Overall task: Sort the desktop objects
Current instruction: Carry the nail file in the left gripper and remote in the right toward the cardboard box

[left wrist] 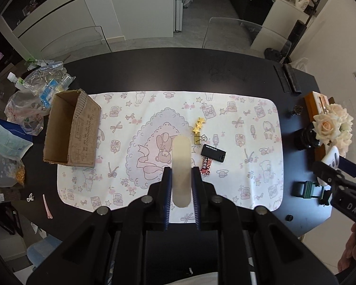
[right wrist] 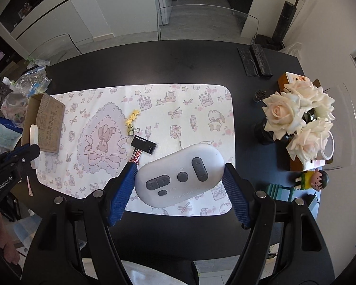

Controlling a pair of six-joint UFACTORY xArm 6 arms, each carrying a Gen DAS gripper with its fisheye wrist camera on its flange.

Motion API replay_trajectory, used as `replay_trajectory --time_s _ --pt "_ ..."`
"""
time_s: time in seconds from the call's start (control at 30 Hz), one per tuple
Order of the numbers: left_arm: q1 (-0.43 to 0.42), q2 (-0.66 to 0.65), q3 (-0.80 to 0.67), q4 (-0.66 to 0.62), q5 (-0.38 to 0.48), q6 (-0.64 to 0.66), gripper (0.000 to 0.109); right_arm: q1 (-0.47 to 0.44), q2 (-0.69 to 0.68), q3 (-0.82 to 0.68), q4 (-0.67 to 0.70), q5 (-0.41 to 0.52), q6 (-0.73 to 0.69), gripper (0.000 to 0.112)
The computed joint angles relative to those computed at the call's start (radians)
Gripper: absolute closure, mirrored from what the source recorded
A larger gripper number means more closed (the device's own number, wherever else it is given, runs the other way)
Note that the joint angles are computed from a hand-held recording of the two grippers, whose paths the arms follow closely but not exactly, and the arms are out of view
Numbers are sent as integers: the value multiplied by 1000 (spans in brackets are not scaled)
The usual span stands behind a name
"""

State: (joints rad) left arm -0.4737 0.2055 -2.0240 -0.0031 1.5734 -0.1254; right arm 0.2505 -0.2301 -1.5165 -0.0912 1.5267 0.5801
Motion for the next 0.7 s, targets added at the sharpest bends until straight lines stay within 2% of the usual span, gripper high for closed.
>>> replay_trajectory --time_s 0.1,0.37,0.7 --pt "14 -51 42 -4 9 14 92 37 -20 -8 -15 19 46 37" --pt "38 -130 153 10 -70 57 92 95 -28 -45 -61 46 77 37" --pt "51 -192 233 -15 -84 84 93 145 -14 -75 -97 68 115 37"
